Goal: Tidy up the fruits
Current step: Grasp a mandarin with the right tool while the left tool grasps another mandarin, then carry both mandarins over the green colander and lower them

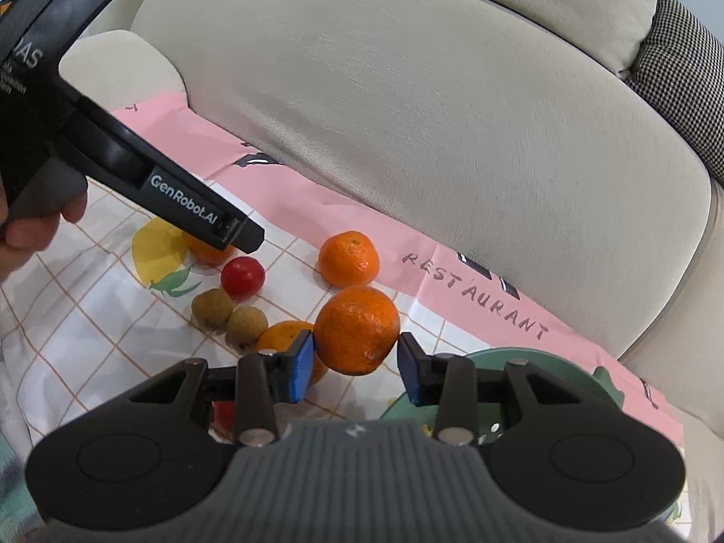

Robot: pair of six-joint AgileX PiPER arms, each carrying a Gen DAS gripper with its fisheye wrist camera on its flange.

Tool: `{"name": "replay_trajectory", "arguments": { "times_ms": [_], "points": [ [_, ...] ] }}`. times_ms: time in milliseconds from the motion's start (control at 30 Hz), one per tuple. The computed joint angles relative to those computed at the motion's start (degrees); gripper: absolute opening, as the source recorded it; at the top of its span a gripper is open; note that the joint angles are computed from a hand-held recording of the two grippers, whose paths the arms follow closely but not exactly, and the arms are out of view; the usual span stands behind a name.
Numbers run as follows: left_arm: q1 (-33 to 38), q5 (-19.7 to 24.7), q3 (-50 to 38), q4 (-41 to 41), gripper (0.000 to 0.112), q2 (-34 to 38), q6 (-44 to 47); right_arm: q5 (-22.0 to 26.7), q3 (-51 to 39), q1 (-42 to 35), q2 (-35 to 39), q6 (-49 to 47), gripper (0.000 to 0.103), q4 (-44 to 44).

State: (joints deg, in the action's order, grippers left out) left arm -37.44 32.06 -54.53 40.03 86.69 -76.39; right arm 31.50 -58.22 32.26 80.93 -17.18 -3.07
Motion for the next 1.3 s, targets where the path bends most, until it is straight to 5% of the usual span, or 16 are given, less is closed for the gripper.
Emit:
{"name": "replay_trajectory", "arguments": {
  "times_ms": [500, 733, 967, 1300],
  "points": [
    [-0.91, 3.01, 0.47, 3.98, 0.073, 1.96, -3.25, -0.35, -0.02, -0.54, 0.02, 1.35, 0.037, 0.21],
    [-0.17, 5.12, -0.59, -1.25, 0.055, 2.96, 2.13, -0.64, 0.38, -1.34, -0.67, 0.13, 0.037, 2.0],
    [-2.02, 6.05, 0.33, 1.83, 0.053, 1.63, -1.74, -0.04, 0.03, -3.4, -1.59, -2.49, 0.037, 6.91],
    [-9.7, 14.4, -3.71, 4.09, 0.053, -2.8, -5.98, 2.42, 0.27, -8.07, -6.71, -9.54, 0.037, 17.66]
  ]
}}
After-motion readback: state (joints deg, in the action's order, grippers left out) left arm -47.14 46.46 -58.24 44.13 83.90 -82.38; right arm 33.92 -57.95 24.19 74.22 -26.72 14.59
